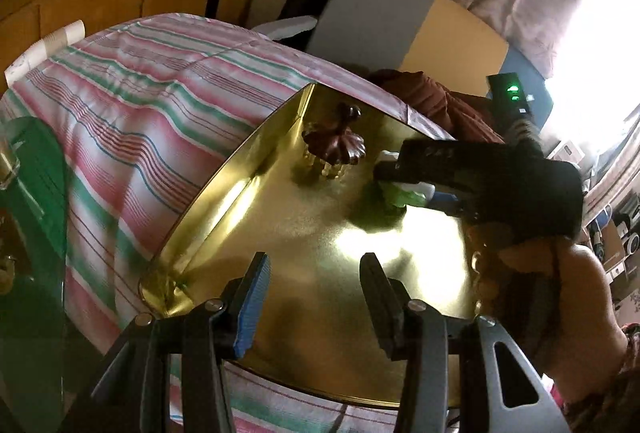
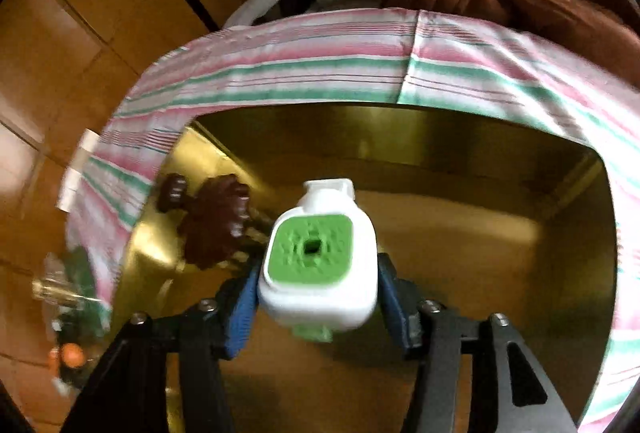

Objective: Organize rigid objects
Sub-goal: 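Lower the white plug toy into the gold tray and open the right tool, then move both tools from the tray back to the toy pile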

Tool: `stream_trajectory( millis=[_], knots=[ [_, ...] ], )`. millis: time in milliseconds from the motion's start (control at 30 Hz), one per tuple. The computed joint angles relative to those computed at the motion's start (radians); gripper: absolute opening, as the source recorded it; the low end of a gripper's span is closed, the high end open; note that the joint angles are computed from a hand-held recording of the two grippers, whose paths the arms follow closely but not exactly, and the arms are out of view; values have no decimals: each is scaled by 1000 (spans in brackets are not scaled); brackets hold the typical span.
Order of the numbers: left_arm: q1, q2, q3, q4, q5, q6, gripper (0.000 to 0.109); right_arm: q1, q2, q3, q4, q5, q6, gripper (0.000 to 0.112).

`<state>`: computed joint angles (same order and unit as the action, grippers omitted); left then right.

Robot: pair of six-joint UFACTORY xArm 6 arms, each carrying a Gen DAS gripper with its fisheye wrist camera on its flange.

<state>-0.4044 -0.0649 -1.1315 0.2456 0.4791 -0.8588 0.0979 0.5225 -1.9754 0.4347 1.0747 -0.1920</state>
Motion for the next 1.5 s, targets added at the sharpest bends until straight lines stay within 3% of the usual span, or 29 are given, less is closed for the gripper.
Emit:
stream_trajectory(
  millis=[67,500,900,1333,1500],
  knots=[
    [0,-4,4,11,-7,-9,47,-15,-42,56,51,-16,-10,78],
    [-33,3,-6,47,-3,-16,47,-60,-380,439,111,-153,-293,81],
    [-68,1,-14,71,3,7,47,-139,-559,644,133,-242,-391,82],
    [-121,11,-25,51,-58,66,47,-310,-613,737,57,-241,-364,82],
    [-161,28,-51,30,-65,130,47,-381,-593,733,-33,-237,-302,82]
  ],
)
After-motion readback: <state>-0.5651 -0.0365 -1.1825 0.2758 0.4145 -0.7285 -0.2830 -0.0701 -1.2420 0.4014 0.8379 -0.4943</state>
